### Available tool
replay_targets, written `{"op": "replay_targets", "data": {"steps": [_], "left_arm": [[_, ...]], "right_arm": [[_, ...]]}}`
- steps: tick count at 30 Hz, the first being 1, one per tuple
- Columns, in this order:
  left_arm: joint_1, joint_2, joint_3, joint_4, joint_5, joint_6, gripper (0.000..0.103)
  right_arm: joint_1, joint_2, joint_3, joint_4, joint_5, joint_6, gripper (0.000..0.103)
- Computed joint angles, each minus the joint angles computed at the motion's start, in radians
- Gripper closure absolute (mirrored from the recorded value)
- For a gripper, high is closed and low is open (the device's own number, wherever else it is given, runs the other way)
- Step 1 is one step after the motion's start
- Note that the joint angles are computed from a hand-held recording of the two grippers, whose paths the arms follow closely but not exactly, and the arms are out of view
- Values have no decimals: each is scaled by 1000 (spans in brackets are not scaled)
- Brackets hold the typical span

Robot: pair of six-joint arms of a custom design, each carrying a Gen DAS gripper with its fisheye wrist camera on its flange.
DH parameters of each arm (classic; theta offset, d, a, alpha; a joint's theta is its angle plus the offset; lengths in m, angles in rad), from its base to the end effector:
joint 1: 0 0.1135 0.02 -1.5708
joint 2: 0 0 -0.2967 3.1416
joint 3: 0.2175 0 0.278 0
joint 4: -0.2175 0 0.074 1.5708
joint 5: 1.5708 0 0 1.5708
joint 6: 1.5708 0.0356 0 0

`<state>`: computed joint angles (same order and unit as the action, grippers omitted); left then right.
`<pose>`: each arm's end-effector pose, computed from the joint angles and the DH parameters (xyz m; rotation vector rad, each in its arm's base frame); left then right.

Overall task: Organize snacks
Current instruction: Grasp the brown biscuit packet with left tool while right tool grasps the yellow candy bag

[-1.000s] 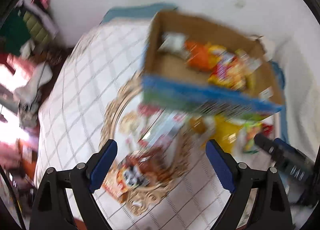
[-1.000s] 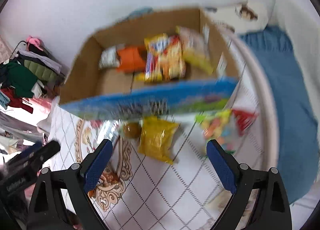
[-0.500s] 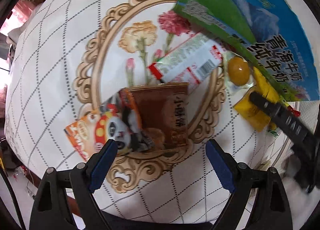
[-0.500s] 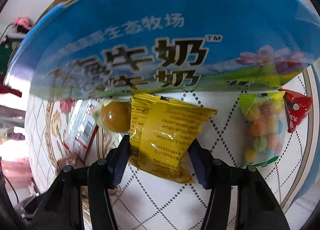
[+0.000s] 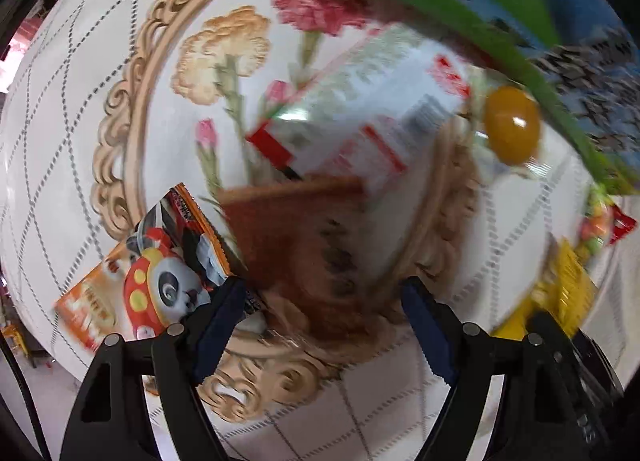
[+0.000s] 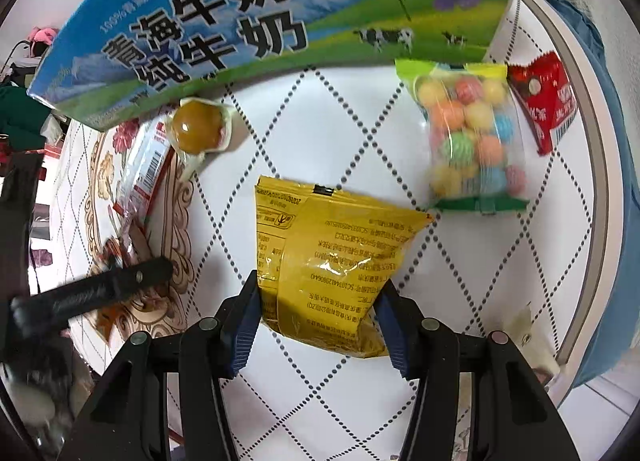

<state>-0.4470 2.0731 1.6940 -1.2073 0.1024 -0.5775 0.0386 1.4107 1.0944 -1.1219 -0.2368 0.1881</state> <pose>0.3912 -0.1915 0.2194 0.2017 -3.0686 0.1256 0.2632 0.0185 0.2713 0.2013 3.0070 0.3788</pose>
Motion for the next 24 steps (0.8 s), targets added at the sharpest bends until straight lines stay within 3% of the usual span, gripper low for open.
{"op": "replay_targets", "data": {"steps": [5,6,7,8,18,24], "left_arm": [[20,-20,-38,39,26,22,25],[15,-28,-48,51,24,20,29],[5,-41,-64,70,27,22,46],[-10,-55,-74,70,16,34,50],[-192,-126,-191,72,58,59,49],[-208,-122,-224,110,87,2,45]], "right_arm": [[17,-18,-22,-3,1,1,46],[16,-23,-27,-6,-2,-1,46],[23,-25,-31,-6,-3,4,46],[19,-19,-19,-20,-6,-4,47],[35,-83,-94,-121,-19,-79,46],[10,-74,-113,-101,-33,-38,35]]}}
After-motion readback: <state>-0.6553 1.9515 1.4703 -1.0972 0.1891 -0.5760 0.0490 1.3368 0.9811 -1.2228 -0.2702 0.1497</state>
